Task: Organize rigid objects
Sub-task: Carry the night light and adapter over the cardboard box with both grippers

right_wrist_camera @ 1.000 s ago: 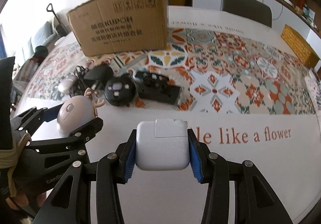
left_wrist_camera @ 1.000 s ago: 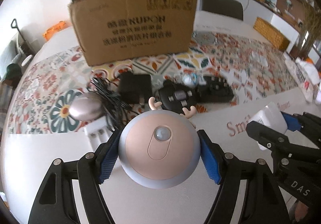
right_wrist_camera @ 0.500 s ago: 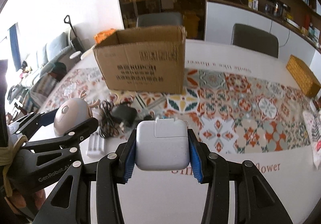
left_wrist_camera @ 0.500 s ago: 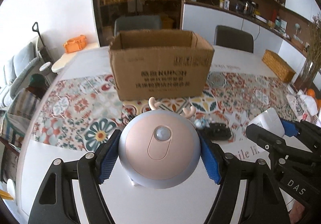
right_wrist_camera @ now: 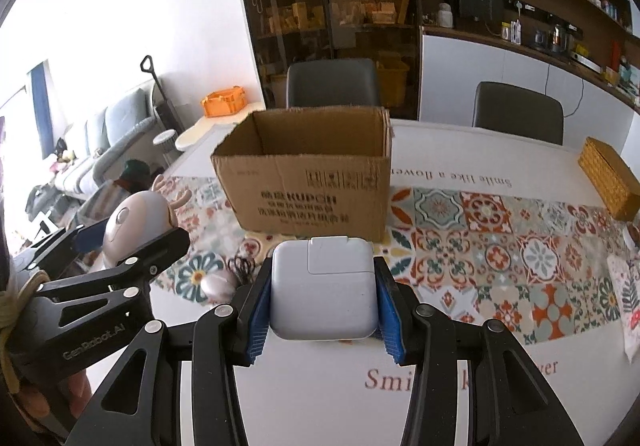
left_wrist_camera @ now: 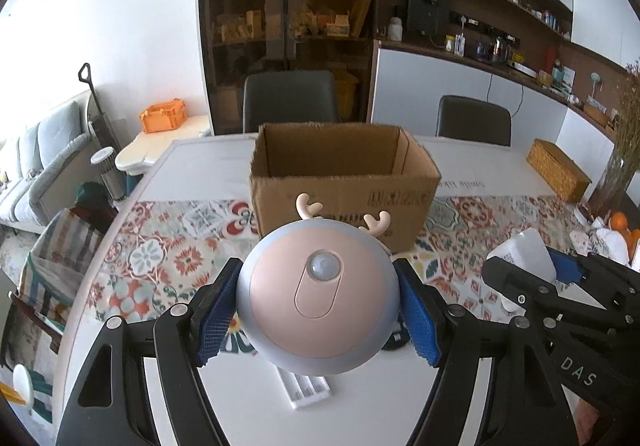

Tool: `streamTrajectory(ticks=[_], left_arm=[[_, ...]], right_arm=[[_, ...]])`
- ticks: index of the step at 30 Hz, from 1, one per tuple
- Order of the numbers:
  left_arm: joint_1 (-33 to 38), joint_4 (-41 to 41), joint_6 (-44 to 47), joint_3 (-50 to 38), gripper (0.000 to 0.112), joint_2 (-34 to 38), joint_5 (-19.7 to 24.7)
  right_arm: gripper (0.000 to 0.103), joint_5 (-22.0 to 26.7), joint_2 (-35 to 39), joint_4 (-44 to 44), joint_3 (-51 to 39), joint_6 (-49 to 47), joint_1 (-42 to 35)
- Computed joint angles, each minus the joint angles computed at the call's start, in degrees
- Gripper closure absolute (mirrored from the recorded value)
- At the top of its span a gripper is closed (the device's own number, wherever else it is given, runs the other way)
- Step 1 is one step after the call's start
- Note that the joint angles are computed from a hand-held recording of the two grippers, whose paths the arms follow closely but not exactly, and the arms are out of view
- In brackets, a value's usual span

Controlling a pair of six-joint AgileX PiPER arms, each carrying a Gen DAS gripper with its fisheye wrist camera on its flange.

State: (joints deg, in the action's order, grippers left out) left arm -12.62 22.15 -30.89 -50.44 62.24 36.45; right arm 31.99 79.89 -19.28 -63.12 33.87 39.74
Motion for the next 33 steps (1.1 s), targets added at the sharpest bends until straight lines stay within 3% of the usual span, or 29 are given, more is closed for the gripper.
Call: streamTrajectory(ticks=[5,13,20,28,33], left_arm=[[3.9,-6.6,7.7,-3.2,0.038,2.9,-1.3],[6.8,-9.4,13.0,-8.6,0.038,8.7,-3.7],[11.2,-17.0,21.4,-17.4,0.038,15.6,-1.7],[12.0,-15.7,22.2,-29.7,0.038,23.4,1.9],[12.9,-16.9,25.1,-38.5,0.038,29.1,6.2]], right_arm=[[0.057,-0.1,2.5,2.1,-3.9,-2.7,-1.4],[0.057,0.8,8.4,4.2,-11.3,-5.7,-3.6],[0.057,3.9,14.7,7.3,-22.0,-9.6,-5.8],[0.057,12.0,24.2,13.1,-39.5,-16.3,-8.4],[0.057,24.6,34.6,18.3,-58.9,-20.2,-11.0]])
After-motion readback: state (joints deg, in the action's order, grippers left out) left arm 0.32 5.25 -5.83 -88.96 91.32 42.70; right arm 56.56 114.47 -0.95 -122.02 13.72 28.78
